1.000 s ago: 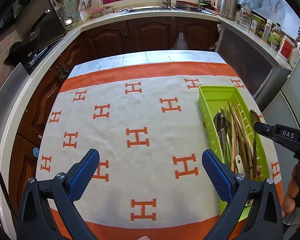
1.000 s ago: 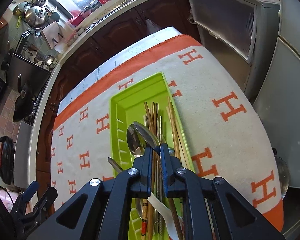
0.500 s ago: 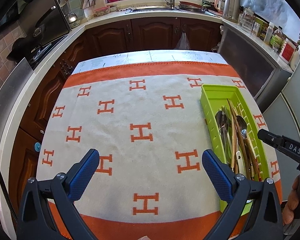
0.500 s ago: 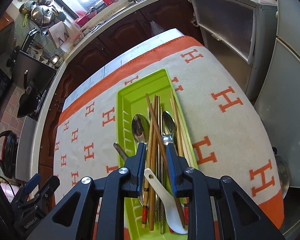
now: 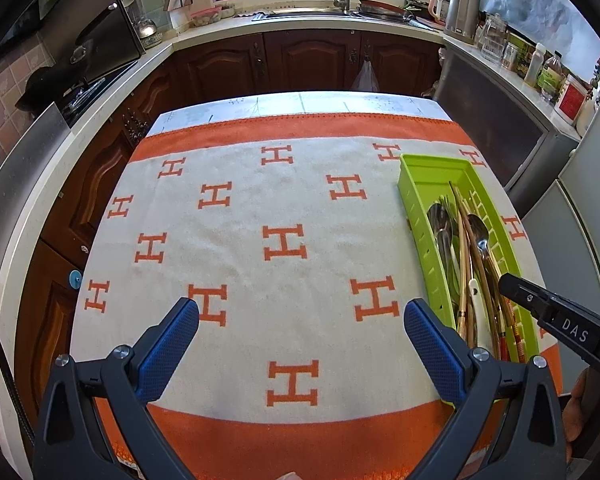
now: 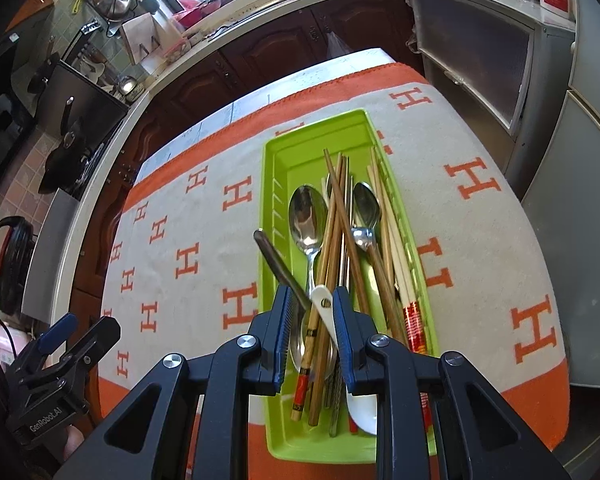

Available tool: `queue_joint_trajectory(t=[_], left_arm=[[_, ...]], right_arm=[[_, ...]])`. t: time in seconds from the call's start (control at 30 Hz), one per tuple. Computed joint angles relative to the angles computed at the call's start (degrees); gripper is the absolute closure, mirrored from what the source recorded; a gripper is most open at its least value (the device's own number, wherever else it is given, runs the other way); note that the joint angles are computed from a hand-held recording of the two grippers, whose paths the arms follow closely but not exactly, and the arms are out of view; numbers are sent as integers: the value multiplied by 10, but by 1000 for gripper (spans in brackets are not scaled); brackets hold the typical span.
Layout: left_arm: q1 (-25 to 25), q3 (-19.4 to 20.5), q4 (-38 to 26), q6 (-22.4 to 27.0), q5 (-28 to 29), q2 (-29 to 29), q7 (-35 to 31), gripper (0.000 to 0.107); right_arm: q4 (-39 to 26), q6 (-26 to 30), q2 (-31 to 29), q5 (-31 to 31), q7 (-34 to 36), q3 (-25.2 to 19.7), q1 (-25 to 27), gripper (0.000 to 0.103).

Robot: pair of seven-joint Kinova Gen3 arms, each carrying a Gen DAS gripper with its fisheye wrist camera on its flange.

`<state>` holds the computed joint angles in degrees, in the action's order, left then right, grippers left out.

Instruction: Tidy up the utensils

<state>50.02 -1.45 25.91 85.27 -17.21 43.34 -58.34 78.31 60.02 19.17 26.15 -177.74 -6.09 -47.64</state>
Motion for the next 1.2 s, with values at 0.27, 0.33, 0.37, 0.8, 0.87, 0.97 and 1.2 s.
queue_joint_trajectory(t=[0.27,0.33,0.37,0.8,0.87,0.97,1.2], left_arm=[[13,3,69,-32,-11,-37,19,6],[18,3,87,-40,-21,-50,26,6],[19,4,93,-44,-25,-55,28,6],[37,6,140,-52,-100,-118,86,6],[46,4,150,-57,-117,-126,94,6],[50,6,164,-67,-134,-136,106,6],[50,14,190,-87,-161,-152,125,6]], right_arm=[[-19,27,5,7,6,-8,-26,82],[-32,40,7,13,14,-10,-35,81],[-41,48,9,19,16,-10,-42,78],[-213,168,49,96,75,6,-135,67],[-248,194,64,113,92,17,-157,63],[-301,235,87,129,116,35,-184,58],[-350,268,108,136,131,62,-213,56]])
